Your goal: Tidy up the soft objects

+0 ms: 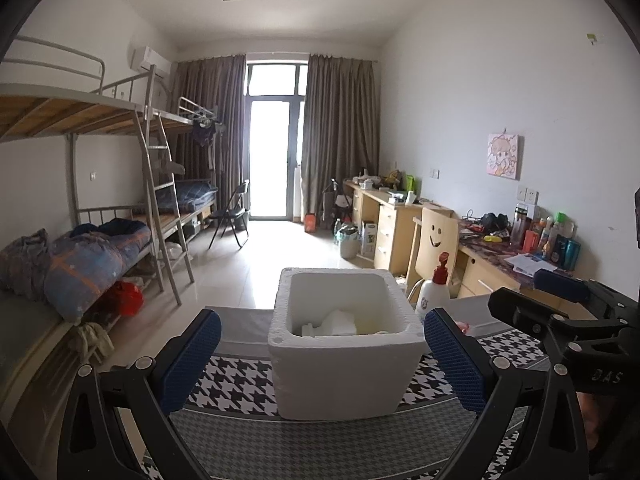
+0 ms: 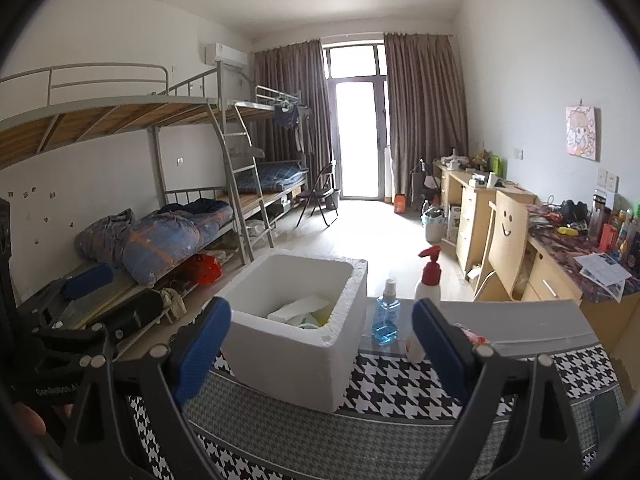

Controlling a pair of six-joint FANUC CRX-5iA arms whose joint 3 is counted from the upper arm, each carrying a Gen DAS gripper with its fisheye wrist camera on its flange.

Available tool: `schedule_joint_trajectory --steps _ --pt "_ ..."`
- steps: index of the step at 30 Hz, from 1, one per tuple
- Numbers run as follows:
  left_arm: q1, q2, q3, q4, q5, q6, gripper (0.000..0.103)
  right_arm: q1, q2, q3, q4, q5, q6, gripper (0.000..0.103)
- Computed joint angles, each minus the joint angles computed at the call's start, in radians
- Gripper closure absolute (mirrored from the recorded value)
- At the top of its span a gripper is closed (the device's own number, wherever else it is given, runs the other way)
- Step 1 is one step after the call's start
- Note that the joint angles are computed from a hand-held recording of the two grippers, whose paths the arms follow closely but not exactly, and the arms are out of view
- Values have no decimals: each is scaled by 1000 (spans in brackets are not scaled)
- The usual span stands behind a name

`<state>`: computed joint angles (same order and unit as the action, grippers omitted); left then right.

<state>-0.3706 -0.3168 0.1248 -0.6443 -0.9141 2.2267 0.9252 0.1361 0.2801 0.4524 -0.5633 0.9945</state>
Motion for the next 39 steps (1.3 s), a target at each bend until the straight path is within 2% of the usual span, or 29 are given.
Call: schedule_joint_trajectory --steps 8,15,21,27,31,39 --pt "-23 -30 -33 -17 16 23 1 3 -61 -114 96 71 -110 1" --pt "-65 -57 -59 -51 25 67 1 0 -113 -233 248 138 -250 1" --pt "-154 -79 -78 -158 -1 158 1 -7 -156 -322 357 192 -358 1" --pt "-213 -85 -87 -229 -21 199 1 -33 -199 -430 574 250 -548 1" --pt "-249 -92 -96 -270 -35 236 1 -42 -225 -476 664 281 -632 1" --pt "-342 -89 -107 -383 -103 331 1 -60 -256 -528 739 320 -707 1"
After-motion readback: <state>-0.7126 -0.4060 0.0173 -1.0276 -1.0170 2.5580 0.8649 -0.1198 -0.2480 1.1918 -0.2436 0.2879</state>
